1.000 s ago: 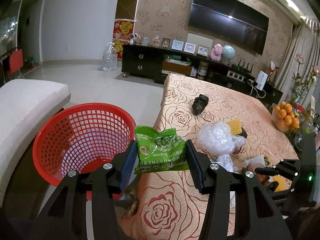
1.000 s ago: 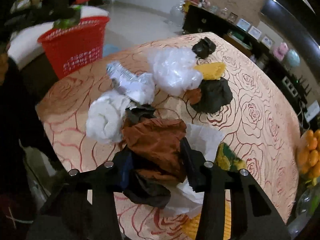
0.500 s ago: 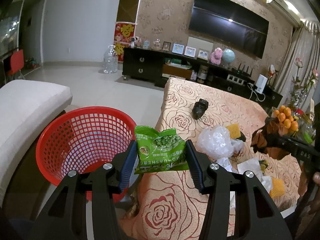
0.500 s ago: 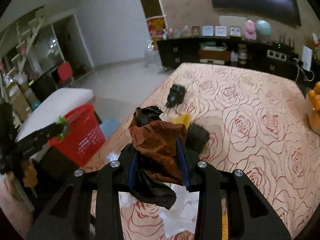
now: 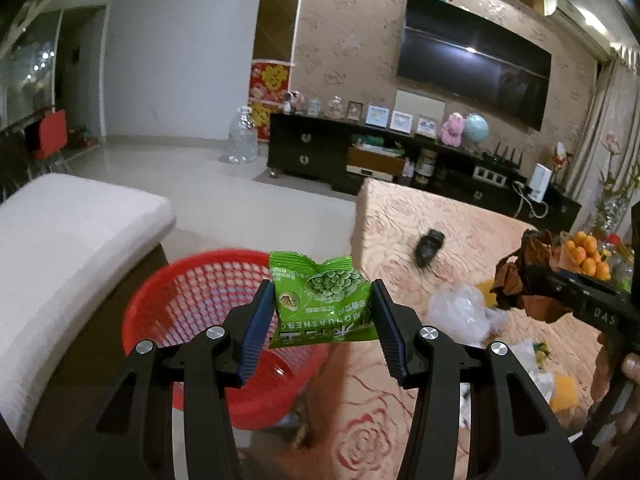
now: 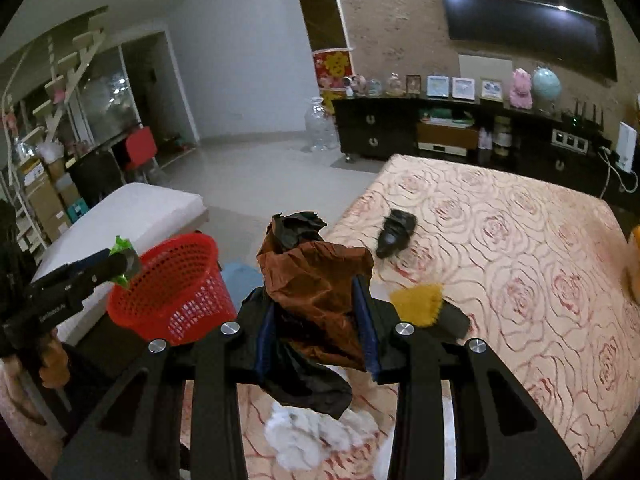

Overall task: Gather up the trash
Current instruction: 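Carry both items to the red wastebasket and open both tools to drop them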

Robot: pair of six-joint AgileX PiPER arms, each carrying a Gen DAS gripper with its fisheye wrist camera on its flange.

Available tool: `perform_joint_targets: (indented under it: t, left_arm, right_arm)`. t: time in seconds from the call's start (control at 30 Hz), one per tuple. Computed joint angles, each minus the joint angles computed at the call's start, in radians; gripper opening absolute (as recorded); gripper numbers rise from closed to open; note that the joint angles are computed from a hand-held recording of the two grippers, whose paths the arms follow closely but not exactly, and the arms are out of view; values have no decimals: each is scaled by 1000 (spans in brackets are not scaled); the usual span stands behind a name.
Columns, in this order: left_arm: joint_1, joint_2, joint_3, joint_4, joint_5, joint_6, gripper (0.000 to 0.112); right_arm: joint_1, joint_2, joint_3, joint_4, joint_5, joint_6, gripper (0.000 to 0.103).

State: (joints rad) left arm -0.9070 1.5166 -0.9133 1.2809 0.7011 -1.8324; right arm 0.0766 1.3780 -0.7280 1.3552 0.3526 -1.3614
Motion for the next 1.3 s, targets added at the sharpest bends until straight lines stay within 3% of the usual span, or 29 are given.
perform_joint_targets:
  t: [0.2,0.4,0.57,0.93,1.03,1.17,1.3]
  left_arm:
    - [110,-47,-3,-21,15,90,47]
    - [230,-68,62,-45,-71,52,47]
    - [251,-42,51,-71,-77,94,47]
    - [287,2,57,-178,-97,192,48]
    - [305,-4,66,-195,-107,205,48]
    - [329,-14,74,-236,-139,235,54]
    - [326,-12,75,-228,-139,223,65]
  right_arm:
    - [134,74,-131,-183,-38,229,34]
    - [238,209,-326,-388,2,455,35]
    - [288,330,-430,-321,68,414,35]
    - [371,485,-573,-406,132,567,36]
    - [374,502,-581,-391,150,569,40]
    - [378,497,-568,-368,137,565,59]
    - [373,479,-546,-358,124,554,60]
